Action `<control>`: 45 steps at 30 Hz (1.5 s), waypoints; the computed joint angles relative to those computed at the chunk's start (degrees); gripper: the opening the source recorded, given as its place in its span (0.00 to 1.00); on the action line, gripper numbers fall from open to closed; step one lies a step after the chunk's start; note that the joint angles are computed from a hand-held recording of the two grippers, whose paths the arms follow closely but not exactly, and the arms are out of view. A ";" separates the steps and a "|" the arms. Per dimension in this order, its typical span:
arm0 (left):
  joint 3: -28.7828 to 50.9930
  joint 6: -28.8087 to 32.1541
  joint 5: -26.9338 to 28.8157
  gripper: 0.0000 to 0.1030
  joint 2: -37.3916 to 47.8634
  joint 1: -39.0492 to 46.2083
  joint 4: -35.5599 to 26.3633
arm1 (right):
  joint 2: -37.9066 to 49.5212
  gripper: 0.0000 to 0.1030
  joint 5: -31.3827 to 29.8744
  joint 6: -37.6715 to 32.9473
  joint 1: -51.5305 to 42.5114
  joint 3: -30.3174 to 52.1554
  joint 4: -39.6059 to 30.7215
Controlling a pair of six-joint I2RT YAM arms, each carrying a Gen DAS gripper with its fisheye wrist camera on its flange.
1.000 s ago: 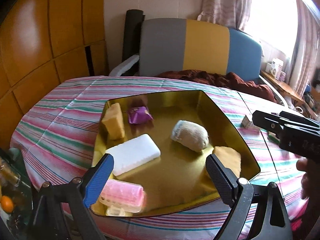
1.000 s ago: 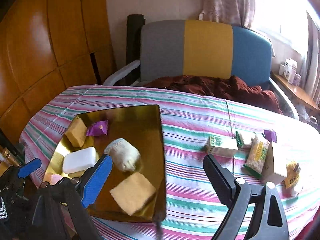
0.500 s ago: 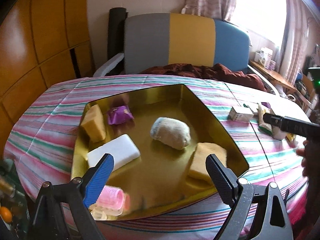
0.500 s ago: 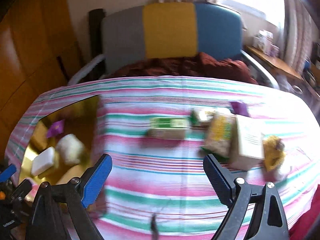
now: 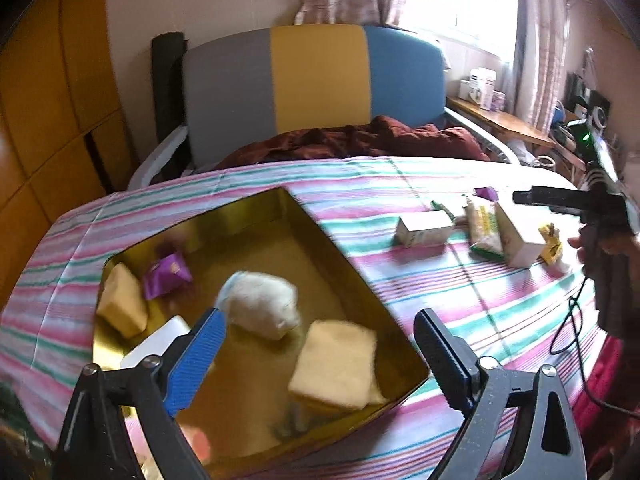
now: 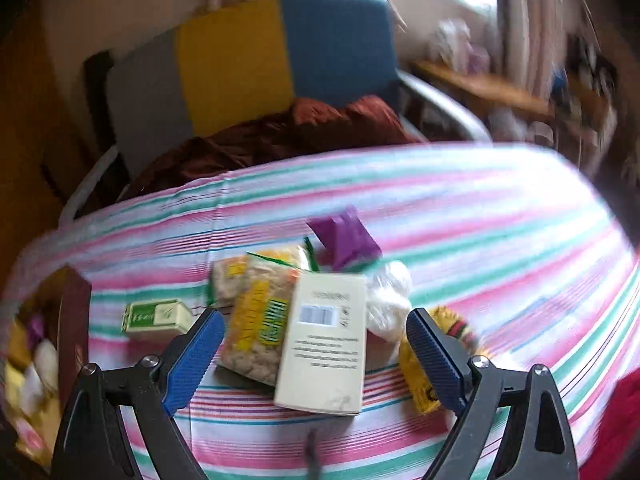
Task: Organize objects
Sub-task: 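Move both open tools from the tray back to the remaining items, then grasp the green-and-white box with the left tool while the right tool grasps the yellow knitted toy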
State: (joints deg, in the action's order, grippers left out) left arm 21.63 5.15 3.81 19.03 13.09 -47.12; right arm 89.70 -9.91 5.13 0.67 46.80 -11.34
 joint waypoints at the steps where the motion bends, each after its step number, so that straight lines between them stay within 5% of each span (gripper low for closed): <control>1: 0.41 -2.65 -2.79 0.96 1.98 -4.53 1.78 | -0.08 0.91 -1.74 0.99 -0.74 0.12 -0.21; 8: 4.71 -13.94 -13.51 1.00 23.34 -23.88 16.45 | -1.63 0.92 -7.13 1.84 -3.29 0.54 -0.81; 15: 13.14 -18.67 -14.79 1.00 51.60 -29.48 29.27 | -0.34 0.91 -13.81 3.46 -7.59 2.37 -2.13; 24: 23.98 -23.97 -15.43 1.00 73.32 -28.49 33.68 | 2.34 0.92 -20.01 5.54 -10.57 4.25 -3.87; 33: 28.84 -26.46 -12.36 1.00 81.85 -26.18 36.23 | 2.92 0.92 -19.34 5.88 -10.44 4.20 -3.04; 36: 27.42 -25.11 -8.95 0.84 81.90 -25.18 39.22 | 3.15 0.92 -18.91 5.49 -10.37 4.55 -3.38; 38: 28.25 -23.11 -9.85 0.45 83.54 -25.55 37.48 | 2.06 0.92 -17.66 5.93 -11.36 4.00 -2.29; 45: 22.05 -20.54 -8.98 0.38 79.11 -24.80 42.31 | 2.63 0.92 -19.34 12.64 -18.59 3.38 1.31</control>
State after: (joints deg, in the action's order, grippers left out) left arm 43.68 -15.39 -5.16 98.14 -11.71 -4.81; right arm 92.33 -29.25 17.77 -17.92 50.18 -10.02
